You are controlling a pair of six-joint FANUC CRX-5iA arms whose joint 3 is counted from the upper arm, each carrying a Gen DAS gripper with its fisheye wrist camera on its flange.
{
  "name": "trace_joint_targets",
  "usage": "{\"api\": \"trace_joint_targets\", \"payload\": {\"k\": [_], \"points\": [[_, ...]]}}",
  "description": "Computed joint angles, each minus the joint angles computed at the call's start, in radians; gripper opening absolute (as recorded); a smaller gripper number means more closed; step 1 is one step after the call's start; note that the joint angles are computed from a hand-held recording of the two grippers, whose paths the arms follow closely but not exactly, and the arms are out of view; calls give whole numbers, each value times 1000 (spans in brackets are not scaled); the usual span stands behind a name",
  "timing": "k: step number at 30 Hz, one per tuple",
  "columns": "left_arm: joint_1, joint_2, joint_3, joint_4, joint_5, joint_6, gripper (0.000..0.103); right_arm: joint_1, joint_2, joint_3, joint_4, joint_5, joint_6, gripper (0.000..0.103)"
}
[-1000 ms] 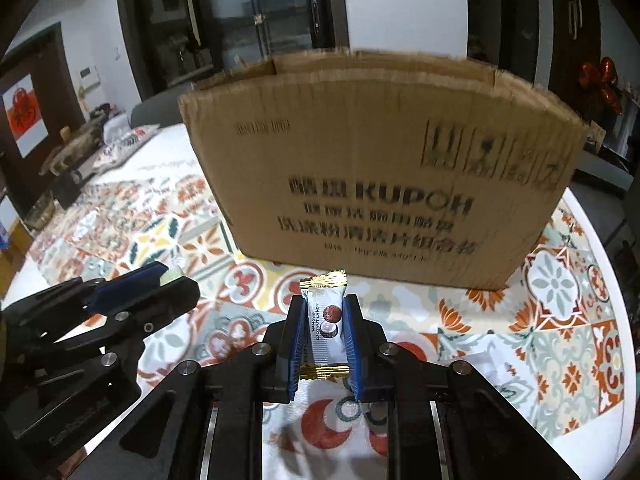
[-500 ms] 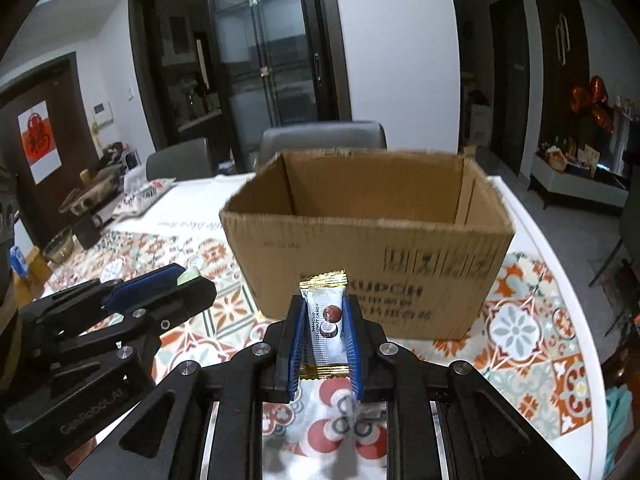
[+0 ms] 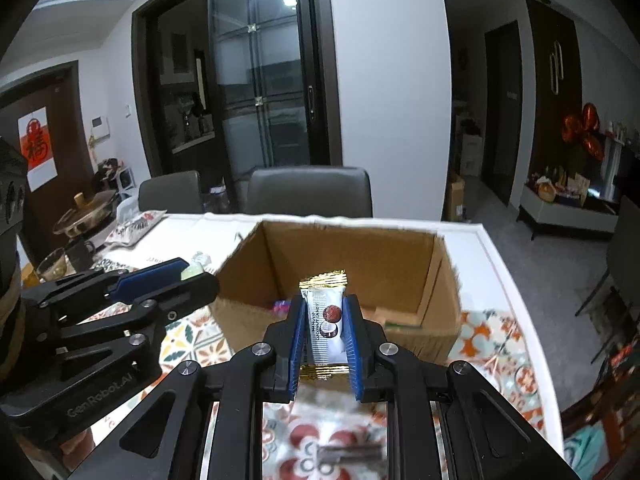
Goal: Organize snacks
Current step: 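Carry both items over the box and open both tools to drop them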
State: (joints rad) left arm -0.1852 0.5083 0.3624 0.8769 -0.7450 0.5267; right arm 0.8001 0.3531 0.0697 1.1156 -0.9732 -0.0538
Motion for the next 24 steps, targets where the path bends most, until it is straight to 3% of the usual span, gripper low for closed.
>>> {"api": "trace_joint_targets", "payload": {"k": [7, 17, 19, 21, 22, 24], "points": [[-8, 99, 199, -91, -90, 110, 28, -29, 17, 68, -35, -16, 96, 20], [-34, 340, 672, -342, -309, 359, 29, -82, 72, 176, -140, -33, 232, 20], [-44, 380, 756, -387, -339, 398, 33, -92, 81, 188, -159, -35, 242, 20], [-48, 395, 789, -411, -356, 420, 50, -99, 86, 193, -173, -37, 245, 21], [-48, 390, 778, -412, -346, 420, 52, -100, 90, 199, -184, -46, 250, 23], [-48, 350, 702, -408, -303, 400, 52, -102, 89, 190, -181, -60, 230, 43]]}}
